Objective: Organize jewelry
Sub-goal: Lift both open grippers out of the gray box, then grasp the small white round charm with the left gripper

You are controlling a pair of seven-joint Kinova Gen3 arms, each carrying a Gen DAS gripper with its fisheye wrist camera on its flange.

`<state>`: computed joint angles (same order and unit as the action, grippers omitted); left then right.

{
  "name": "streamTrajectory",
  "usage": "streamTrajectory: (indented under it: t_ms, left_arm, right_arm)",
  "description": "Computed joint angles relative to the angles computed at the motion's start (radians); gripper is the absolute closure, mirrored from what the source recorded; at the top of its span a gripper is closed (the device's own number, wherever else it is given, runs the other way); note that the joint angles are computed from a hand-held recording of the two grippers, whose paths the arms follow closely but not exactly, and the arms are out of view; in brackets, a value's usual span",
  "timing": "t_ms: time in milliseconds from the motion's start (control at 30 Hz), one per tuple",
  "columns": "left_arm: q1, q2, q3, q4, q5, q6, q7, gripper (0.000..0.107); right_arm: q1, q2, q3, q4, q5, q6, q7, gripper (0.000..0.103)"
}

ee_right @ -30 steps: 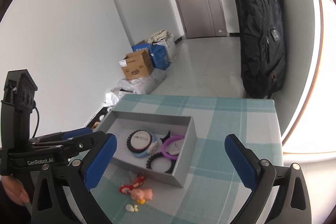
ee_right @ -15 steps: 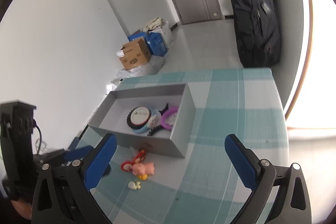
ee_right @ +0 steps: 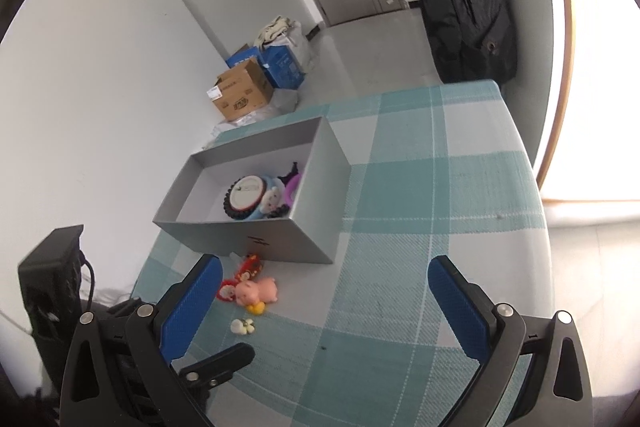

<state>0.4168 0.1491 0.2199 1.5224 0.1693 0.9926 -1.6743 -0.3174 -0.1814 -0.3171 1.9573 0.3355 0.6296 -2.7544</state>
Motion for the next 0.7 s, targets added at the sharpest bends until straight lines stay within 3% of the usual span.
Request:
streamTrajectory:
  t_ms: [133, 200, 400, 633, 700]
  left_arm:
    - [0.004, 0.001, 0.001, 0.007, -0.005, -0.013, 0.001, 0.030]
    - [0.013, -0.003, 0.001, 0.015, -0.030, -0.031, 0.008, 0.036]
    - [0.056, -0.012, 0.001, 0.029, -0.110, -0.063, 0.029, 0.063]
    - [0.040, -0.010, 0.009, 0.023, -0.091, -0.058, 0.013, 0.097]
    - [0.032, -0.005, 0.011, 0.014, -0.064, -0.044, -0.006, 0.097]
  right_arm:
    - [0.005, -0.004, 0.016, 0.010, -0.032, 0.003, -0.004, 0.000]
    - [0.011, -0.005, 0.012, 0.009, -0.029, 0.013, -0.014, 0.000]
    - [0.014, -0.004, 0.006, 0.004, -0.020, 0.033, -0.028, 0.000]
    - [0.006, 0.006, 0.011, 0.000, -0.012, 0.051, -0.044, 0.000]
    - [0.003, 0.009, 0.015, -0.002, -0.015, 0.055, -0.043, 0.000]
